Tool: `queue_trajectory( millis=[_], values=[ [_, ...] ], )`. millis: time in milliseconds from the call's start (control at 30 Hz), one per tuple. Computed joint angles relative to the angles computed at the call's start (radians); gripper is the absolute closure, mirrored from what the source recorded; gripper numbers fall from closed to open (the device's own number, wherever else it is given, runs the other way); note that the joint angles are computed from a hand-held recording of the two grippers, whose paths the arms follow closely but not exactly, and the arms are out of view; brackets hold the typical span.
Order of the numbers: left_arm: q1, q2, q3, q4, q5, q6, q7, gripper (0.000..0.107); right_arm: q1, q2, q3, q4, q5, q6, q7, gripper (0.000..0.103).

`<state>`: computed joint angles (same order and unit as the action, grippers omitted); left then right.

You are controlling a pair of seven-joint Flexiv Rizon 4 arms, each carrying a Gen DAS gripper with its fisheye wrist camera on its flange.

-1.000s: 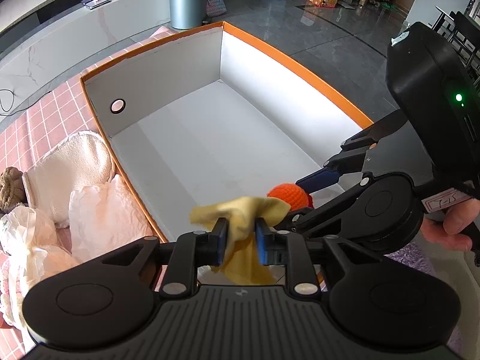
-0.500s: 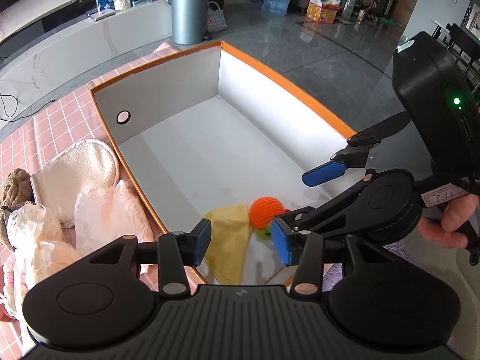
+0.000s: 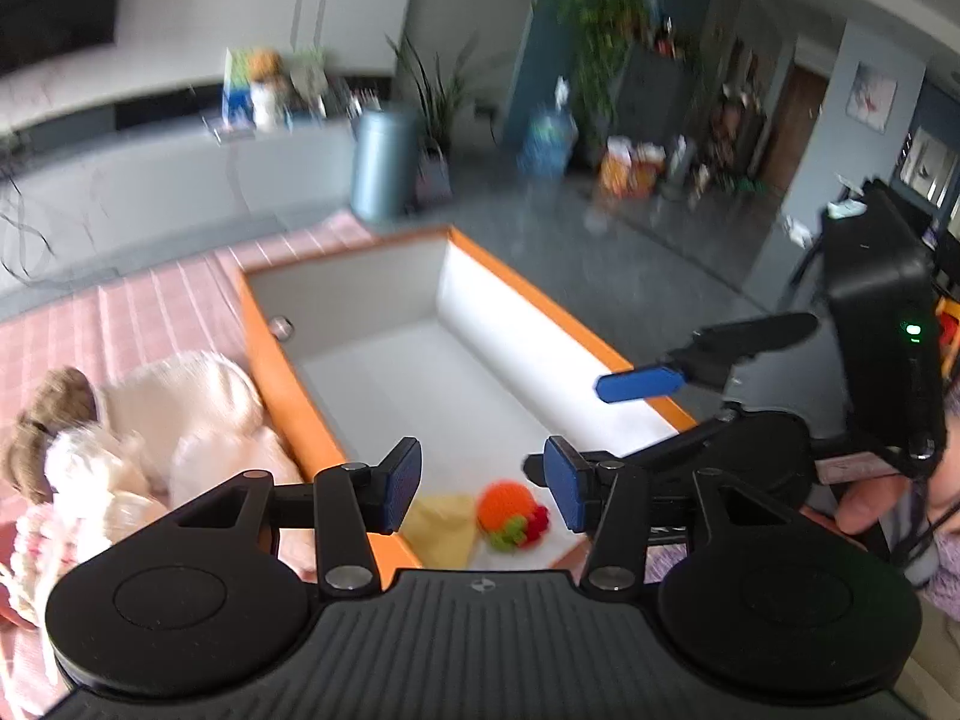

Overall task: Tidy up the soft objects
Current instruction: 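Open both grippers to drop the ball and cloth into the box, then move both grippers back to the pile of soft items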

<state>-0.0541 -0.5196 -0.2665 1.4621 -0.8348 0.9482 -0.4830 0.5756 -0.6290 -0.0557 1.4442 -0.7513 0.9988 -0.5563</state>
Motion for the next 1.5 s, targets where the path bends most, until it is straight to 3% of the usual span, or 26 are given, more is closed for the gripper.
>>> queue_trajectory(
  millis=[100,267,500,667,767,933,1100,1300,1500],
  values=[
    [0.015,0.030,-0.042,0.074,-0.116,0.118,0.107,0.051,0.057,0.020,-0.083,0.044,-0.131,0.050,0.163,0.031],
    [0.012,0.073,-0.080,0.166,-0.346,0.305,0.279,0.051,0.098,0.023,-0.144,0.063,-0.356,0.102,0.421,0.029],
    [-0.037,0.102,-0.040,0.205,-0.655,0.473,0.455,0.051,0.144,-0.002,-0.174,0.023,-0.650,0.077,0.712,0.027],
    [-0.068,0.113,0.044,0.245,-0.642,0.501,0.341,0.051,0.127,-0.046,-0.120,-0.038,-0.714,0.076,0.782,0.024],
    [-0.054,0.110,0.080,0.274,-0.524,0.489,0.211,0.051,0.125,-0.074,-0.094,-0.068,-0.723,0.089,0.815,0.024],
    [-0.012,0.094,0.059,0.283,-0.531,0.524,0.174,0.051,0.145,-0.145,-0.086,-0.135,-0.672,0.108,0.714,0.024],
    [-0.008,0.092,0.040,0.278,-0.719,0.545,0.338,0.051,0.160,-0.208,-0.108,-0.200,-0.573,0.146,0.616,0.024],
    [-0.023,0.043,0.078,0.249,-0.638,0.533,0.260,0.049,0.164,-0.292,-0.121,-0.304,-0.406,0.161,0.472,0.024],
    [0.027,0.004,0.053,0.227,-0.492,0.510,0.124,0.036,0.167,-0.371,-0.134,-0.407,-0.259,0.153,0.336,0.024]
  ],
)
